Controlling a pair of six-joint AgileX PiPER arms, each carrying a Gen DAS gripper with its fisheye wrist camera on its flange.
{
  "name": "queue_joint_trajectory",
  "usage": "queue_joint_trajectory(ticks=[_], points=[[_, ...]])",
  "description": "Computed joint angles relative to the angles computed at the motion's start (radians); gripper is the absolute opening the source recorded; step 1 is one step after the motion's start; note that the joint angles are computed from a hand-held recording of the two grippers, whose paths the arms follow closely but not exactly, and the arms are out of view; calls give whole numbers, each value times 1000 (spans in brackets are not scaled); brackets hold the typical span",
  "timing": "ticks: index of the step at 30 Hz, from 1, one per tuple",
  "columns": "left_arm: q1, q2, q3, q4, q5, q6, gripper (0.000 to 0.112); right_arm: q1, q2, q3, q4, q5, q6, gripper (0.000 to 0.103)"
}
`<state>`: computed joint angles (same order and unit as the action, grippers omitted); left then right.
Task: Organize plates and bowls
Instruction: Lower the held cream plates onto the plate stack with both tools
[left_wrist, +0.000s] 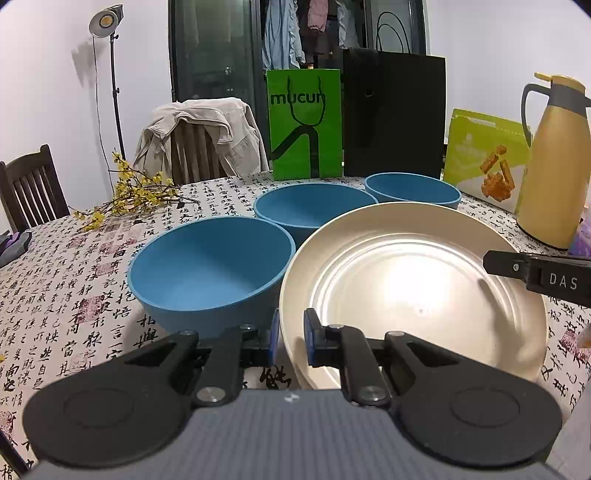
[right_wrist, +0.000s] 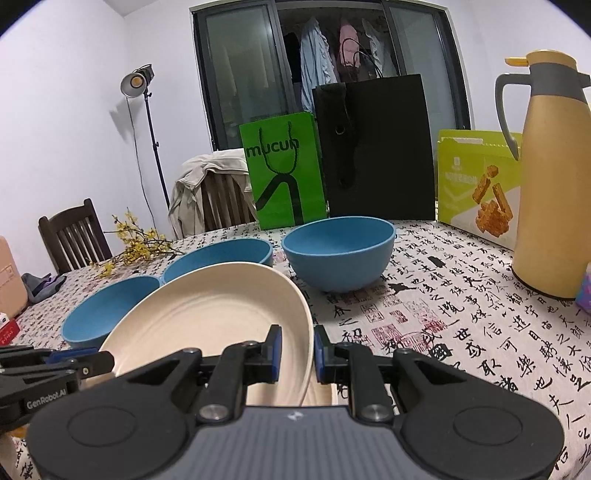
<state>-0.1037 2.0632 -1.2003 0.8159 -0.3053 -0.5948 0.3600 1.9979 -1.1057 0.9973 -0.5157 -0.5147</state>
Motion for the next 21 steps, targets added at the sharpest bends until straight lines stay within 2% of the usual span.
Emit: queue_joint_trajectory(ticks=[13, 21], points=[[-12, 30, -19, 26, 20, -15, 14, 1, 34, -15, 63, -2, -65, 17], [-26, 50, -30, -77, 34, 97, 14, 6, 81, -58, 132, -6, -162, 17]])
